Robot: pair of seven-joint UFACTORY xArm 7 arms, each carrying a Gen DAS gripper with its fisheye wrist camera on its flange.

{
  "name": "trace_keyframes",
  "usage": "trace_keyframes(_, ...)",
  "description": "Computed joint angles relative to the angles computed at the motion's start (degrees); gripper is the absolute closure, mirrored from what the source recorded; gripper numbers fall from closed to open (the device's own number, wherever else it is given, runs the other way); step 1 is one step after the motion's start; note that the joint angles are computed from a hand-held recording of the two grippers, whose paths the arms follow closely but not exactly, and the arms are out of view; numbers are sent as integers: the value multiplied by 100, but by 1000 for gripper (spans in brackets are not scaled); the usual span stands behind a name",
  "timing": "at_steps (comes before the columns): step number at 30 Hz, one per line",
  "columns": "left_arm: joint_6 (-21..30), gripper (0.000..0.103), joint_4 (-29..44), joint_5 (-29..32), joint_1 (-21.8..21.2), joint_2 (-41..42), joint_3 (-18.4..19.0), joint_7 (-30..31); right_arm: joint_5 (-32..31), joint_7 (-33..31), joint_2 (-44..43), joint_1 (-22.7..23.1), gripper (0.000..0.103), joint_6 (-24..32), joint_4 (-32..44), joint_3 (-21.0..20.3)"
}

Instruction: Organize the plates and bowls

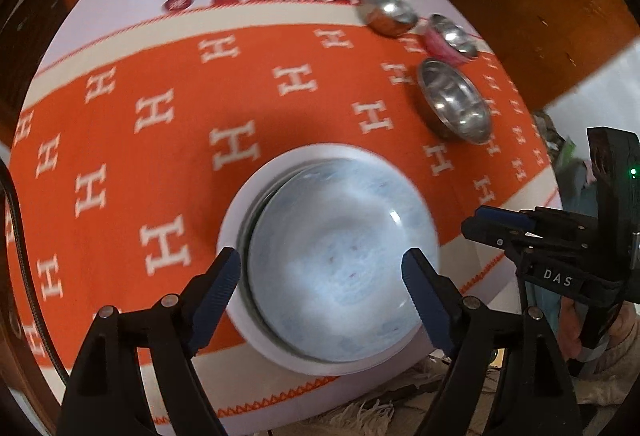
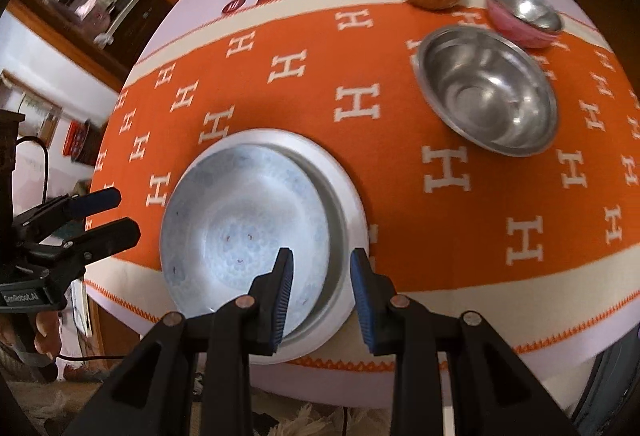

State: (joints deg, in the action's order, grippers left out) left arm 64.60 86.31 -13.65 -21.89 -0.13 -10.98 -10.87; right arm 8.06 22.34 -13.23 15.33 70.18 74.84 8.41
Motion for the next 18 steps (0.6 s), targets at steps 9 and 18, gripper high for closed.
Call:
trace_keyframes(9,-48,21,1112,538,-388,681,-180,-541,-94,-180,-509,-303,73,-228,-27,-312)
trace_keyframes(18,79,20,3030,1691,-1353,2059,-62,-2401,132,-1888,-106,-934,64,-87,660,-1017)
